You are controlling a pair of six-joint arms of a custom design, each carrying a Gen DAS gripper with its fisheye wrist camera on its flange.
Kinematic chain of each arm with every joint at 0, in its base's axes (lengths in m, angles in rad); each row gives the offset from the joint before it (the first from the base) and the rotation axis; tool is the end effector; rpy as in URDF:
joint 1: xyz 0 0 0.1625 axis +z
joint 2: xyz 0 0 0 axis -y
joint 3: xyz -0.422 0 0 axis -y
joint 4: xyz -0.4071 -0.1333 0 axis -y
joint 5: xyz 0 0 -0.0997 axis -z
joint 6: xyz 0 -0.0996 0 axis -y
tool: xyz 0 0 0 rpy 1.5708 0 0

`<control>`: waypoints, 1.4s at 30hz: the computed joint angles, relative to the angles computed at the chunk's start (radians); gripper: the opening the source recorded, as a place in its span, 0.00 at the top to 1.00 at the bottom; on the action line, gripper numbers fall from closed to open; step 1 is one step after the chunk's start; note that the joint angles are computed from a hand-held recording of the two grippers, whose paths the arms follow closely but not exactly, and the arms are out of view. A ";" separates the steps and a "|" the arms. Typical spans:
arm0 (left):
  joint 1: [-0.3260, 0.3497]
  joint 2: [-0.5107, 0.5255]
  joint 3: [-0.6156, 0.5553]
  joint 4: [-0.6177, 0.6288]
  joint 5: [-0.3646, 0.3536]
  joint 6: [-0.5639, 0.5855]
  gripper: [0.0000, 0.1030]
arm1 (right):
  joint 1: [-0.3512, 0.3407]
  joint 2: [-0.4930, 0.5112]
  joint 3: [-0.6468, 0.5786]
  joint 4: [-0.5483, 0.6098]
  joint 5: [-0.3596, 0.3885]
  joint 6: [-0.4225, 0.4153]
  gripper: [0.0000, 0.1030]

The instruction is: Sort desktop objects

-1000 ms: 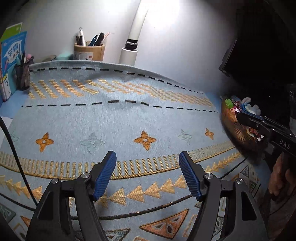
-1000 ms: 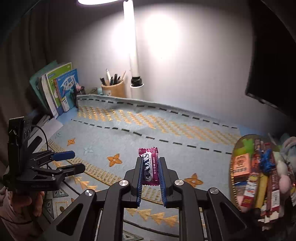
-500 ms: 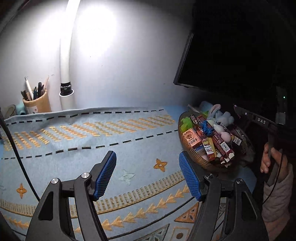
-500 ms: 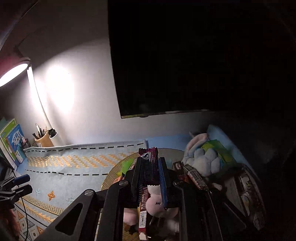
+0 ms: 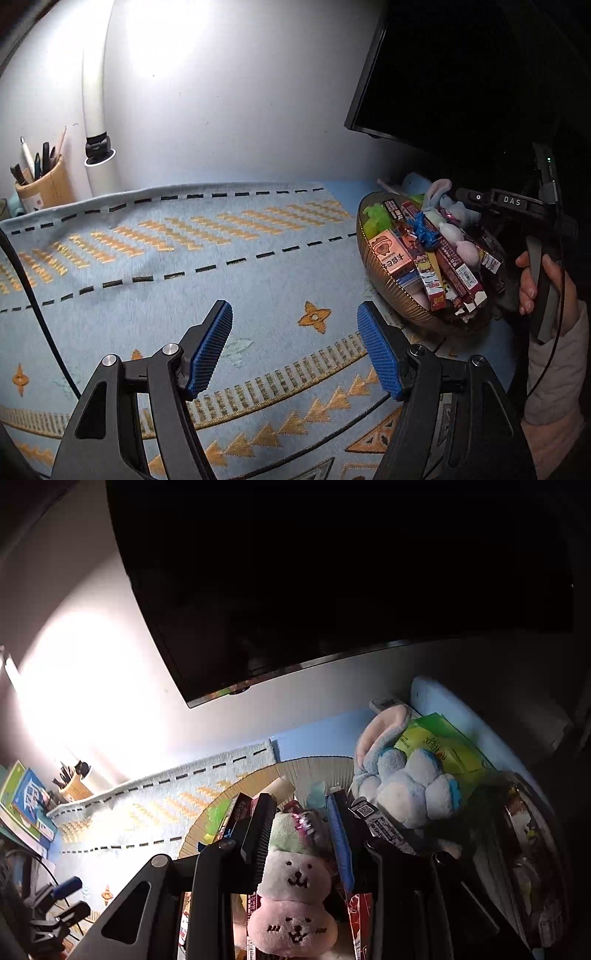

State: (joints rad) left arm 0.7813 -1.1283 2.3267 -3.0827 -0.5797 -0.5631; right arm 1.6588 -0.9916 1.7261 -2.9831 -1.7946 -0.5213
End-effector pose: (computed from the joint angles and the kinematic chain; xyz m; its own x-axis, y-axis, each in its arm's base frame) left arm -0.1602 -0.4640 0.1435 -0.8416 -0.1824 -0.5083 0.2674 0.6771 -0.6856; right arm 0.1698 -0.6593 0.2297 -0.8188 -0.3405 0.4622 -0.5492 0.6992 -0.4577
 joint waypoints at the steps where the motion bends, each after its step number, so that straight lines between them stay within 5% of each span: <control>1: 0.005 -0.009 0.010 0.005 -0.003 -0.016 0.33 | -0.004 -0.010 0.007 0.010 0.015 0.017 0.71; 8: -0.005 -0.127 0.118 0.070 0.043 -0.184 0.33 | 0.021 -0.097 0.128 0.019 0.075 -0.008 0.70; 14: -0.041 -0.315 0.223 0.390 0.081 -0.472 0.33 | 0.089 -0.132 0.280 0.019 0.071 -0.071 0.70; 24: -0.089 -0.539 0.348 0.865 0.113 -0.870 0.33 | 0.145 0.072 0.378 -0.066 -0.024 -0.053 0.70; 31: -0.048 -0.473 0.376 0.792 0.125 -0.848 0.33 | 0.112 0.195 0.379 -0.190 -0.053 -0.025 0.70; 34: -0.057 -0.423 0.352 0.890 0.156 -0.908 0.32 | 0.107 0.211 0.398 -0.275 -0.047 -0.059 0.70; 36: -0.055 -0.388 0.314 0.997 0.156 -0.948 0.27 | 0.118 0.228 0.400 -0.312 -0.070 -0.088 0.70; 38: -0.058 -0.388 0.299 1.064 0.158 -0.991 0.23 | 0.119 0.244 0.400 -0.342 -0.064 -0.123 0.57; 40: -0.041 -0.401 0.300 1.053 0.140 -1.004 0.05 | 0.114 0.249 0.409 -0.361 -0.036 -0.149 0.50; 42: -0.035 -0.409 0.304 1.044 0.137 -1.028 0.00 | 0.126 0.267 0.409 -0.392 -0.062 -0.174 0.48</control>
